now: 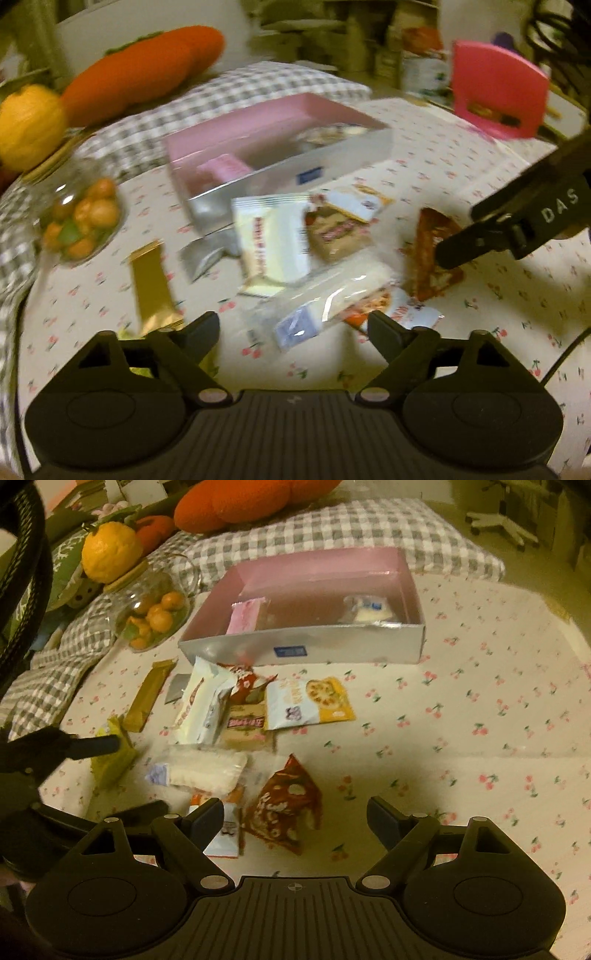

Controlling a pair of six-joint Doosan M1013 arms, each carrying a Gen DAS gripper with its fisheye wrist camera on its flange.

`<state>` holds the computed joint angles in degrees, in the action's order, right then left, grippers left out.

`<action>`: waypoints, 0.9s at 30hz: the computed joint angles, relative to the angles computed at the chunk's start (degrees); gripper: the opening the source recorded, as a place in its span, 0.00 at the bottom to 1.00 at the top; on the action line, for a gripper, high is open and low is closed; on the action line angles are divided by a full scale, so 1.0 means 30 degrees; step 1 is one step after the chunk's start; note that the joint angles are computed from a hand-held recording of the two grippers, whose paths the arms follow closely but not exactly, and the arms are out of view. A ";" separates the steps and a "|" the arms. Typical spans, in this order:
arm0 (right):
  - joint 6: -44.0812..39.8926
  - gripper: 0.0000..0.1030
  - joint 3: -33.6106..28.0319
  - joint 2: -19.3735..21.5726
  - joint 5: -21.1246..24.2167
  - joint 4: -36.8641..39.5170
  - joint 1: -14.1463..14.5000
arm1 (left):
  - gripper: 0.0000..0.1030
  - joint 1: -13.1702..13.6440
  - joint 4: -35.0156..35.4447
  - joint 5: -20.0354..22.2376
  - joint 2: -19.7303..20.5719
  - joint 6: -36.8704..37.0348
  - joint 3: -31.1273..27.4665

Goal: Organize snacks
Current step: 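Grasp the clear white-snack bag with the left tool while the right tool grasps the red triangular packet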

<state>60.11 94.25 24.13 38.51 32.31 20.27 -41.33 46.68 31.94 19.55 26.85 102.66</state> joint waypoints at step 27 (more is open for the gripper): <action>0.1742 0.40 -0.0014 0.0265 -0.0876 -0.1174 0.0098 | 0.22 0.0497 -0.7349 0.0109 0.0251 0.5125 -0.0874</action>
<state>65.33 94.21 24.93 35.88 28.79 20.56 -39.84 24.64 32.27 20.30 42.23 100.04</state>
